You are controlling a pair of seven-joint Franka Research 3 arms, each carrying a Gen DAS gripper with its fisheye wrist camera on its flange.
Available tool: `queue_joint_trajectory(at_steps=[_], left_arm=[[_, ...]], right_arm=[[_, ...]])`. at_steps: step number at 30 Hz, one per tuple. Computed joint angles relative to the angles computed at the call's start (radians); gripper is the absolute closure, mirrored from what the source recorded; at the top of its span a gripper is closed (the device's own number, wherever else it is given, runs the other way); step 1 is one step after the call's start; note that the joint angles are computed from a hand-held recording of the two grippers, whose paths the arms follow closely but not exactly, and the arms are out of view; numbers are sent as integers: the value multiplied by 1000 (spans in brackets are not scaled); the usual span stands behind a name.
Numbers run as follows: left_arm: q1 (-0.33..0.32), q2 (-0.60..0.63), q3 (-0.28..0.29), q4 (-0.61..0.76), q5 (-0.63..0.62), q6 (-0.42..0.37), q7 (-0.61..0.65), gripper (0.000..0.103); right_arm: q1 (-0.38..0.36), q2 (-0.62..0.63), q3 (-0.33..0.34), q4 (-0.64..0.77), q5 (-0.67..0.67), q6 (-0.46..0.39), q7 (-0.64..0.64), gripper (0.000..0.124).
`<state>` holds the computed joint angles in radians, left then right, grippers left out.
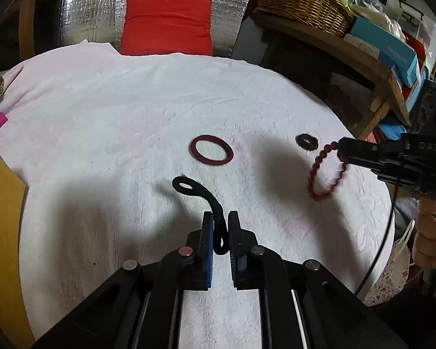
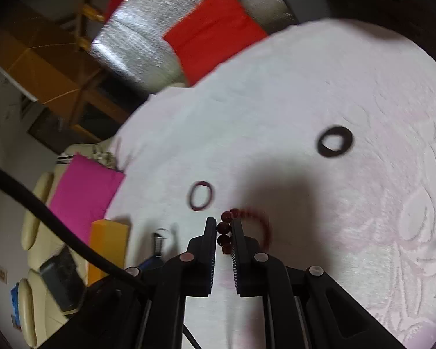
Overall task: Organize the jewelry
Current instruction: 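Carry the red bracelet and black hair tie over the orange box with both tools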
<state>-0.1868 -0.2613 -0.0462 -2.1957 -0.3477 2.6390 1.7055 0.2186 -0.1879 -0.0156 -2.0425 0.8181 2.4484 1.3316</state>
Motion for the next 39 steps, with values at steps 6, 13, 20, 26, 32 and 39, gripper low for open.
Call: queue_joint_trajectory(at_steps=[6,13,20,26,32,39], left_arm=[[-4,-16,-2,-1,2,16,-7,93],[19,-61,-16,-26,91,17,-100,93],[14,-145,15,-74,125,51,-154,93],[32,-215,48,-117,175,62,-201,93],[76,-283,86,-161,218,66,-236,93],[151,-347,132,-210,261,60,-280,93]], right_arm=[[25,-17,-1,-3,90,24,-91,113],[43,-6,21,14,74,64,-84,113],[77,-20,33,10,85,95,-109,113],[110,-10,50,25,79,111,-112,113],[149,10,72,57,97,114,-134,113],[193,69,116,127,63,133,-113,113]])
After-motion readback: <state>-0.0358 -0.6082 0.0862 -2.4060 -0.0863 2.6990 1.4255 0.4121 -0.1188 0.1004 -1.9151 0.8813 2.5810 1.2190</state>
